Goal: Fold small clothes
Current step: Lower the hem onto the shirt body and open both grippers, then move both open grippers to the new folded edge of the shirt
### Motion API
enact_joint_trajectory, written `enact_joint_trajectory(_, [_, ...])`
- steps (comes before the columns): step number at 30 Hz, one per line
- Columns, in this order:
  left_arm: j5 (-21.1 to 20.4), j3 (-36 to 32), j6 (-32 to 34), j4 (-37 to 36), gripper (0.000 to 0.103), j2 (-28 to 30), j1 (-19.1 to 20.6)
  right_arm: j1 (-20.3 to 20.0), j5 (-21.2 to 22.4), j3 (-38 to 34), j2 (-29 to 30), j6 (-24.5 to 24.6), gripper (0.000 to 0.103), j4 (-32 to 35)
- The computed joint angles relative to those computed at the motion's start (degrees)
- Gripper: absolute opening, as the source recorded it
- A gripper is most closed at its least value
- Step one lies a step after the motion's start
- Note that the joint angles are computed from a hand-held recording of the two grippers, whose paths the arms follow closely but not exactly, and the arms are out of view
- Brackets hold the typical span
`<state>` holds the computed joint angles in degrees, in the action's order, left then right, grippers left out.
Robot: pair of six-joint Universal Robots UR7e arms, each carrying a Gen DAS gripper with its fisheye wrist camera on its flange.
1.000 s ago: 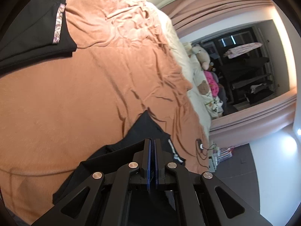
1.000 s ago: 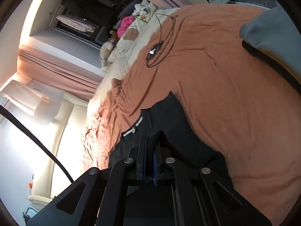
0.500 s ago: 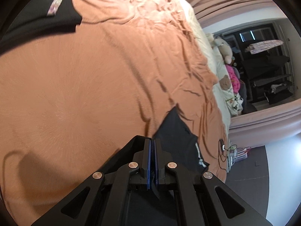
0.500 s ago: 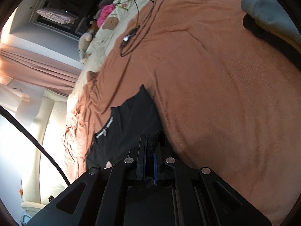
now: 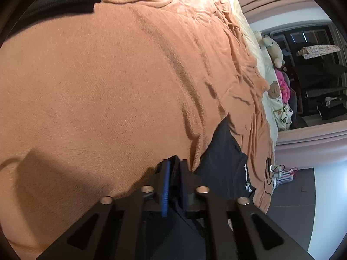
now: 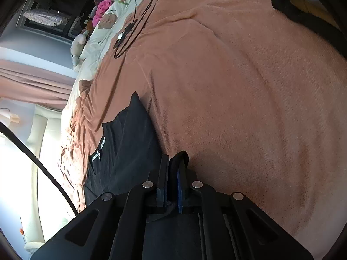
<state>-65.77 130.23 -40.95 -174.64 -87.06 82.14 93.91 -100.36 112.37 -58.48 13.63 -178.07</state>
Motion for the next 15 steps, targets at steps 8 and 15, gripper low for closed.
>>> enact_joint_trajectory(8, [2.85,1.4,4.16,5.6,0.074,-6.92,-4.37,3.92,-2.56,3.38,-4.54,-5.19,0.062,-2.48])
enact_joint_trajectory(15, [7.88,1.19,8.53,16.37,0.074,-9.98,-8.92,6.54,-7.82,6.74,-7.82,-11.25,0.062,1.47])
